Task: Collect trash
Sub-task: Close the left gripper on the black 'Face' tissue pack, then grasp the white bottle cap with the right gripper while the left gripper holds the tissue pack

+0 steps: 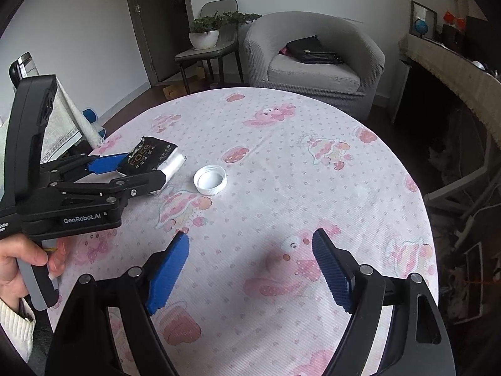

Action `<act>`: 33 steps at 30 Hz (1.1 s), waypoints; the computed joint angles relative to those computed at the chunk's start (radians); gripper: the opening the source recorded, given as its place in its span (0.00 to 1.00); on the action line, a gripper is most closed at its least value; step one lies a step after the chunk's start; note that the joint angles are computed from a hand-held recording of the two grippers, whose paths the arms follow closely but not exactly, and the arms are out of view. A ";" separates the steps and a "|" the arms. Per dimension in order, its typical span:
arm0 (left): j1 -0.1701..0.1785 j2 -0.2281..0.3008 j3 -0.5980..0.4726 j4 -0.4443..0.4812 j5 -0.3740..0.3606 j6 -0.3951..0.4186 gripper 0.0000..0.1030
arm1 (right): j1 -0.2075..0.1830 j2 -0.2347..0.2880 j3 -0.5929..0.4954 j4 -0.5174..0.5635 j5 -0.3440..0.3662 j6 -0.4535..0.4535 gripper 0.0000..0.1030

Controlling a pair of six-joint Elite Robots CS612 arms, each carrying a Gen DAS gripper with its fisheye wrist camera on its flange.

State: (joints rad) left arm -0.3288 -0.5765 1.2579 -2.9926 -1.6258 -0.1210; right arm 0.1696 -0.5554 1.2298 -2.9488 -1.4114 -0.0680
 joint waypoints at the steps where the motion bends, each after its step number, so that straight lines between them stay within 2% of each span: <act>1: 0.001 -0.002 0.005 -0.006 -0.002 0.001 0.71 | 0.002 0.002 -0.003 0.002 -0.006 -0.002 0.79; 12: 0.020 -0.031 0.055 -0.049 -0.021 0.006 0.71 | 0.010 0.038 -0.077 0.055 -0.038 0.029 0.70; 23: 0.045 -0.052 0.083 -0.077 -0.050 -0.008 0.71 | 0.034 0.081 -0.163 0.120 -0.075 -0.009 0.58; 28: 0.057 -0.064 0.099 -0.085 -0.049 -0.007 0.71 | 0.047 0.100 -0.206 0.141 -0.085 -0.018 0.45; 31: 0.065 -0.070 0.108 -0.089 -0.047 -0.006 0.71 | 0.056 0.110 -0.228 0.150 -0.110 -0.013 0.30; 33: 0.070 -0.074 0.114 -0.092 -0.044 -0.005 0.71 | 0.063 0.116 -0.243 0.160 -0.133 -0.018 0.30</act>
